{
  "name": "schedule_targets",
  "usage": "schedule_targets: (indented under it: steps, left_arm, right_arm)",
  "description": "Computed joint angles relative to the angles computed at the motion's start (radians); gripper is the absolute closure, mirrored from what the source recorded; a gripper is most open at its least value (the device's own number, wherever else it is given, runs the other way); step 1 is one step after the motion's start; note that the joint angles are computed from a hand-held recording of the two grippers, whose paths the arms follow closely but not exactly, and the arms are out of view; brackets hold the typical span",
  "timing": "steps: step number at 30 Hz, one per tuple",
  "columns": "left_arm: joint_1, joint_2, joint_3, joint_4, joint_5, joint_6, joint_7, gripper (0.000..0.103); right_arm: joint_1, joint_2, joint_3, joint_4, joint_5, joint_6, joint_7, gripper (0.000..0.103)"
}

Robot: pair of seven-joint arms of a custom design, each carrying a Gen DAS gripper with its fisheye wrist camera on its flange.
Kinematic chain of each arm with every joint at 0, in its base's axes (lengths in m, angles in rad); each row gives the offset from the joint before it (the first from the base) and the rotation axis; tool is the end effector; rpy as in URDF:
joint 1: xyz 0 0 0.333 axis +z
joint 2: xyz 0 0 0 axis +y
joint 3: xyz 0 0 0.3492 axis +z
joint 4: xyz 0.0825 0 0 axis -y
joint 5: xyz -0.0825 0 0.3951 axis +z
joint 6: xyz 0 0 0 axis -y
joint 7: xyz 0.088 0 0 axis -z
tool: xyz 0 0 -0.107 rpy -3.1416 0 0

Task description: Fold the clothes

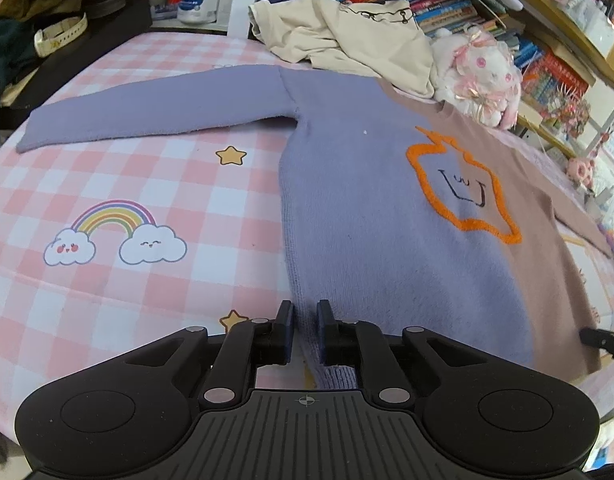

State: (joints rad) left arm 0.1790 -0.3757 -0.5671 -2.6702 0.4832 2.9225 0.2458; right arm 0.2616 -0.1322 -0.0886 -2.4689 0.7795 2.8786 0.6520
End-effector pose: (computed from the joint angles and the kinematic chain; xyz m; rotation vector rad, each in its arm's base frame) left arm 0.3908 -0.1950 0.4170 -2.2565 1.3917 -0.7394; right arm 0.4965 0.0454 0.4167 -2.1099 1.4210 -0.3892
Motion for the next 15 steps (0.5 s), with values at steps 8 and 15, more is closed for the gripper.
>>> schedule_targets:
  steps: [8, 15]
  left_arm:
    - [-0.039, 0.0, 0.032, 0.004, -0.008, -0.028, 0.033, 0.094]
    - [-0.053, -0.001, 0.047, 0.001, -0.013, -0.03, 0.058, 0.096]
  right_arm:
    - [-0.005, -0.004, -0.001, 0.001, -0.002, -0.016, 0.012, 0.09]
    - [0.002, -0.011, 0.002, -0.011, -0.049, 0.003, 0.048, 0.09]
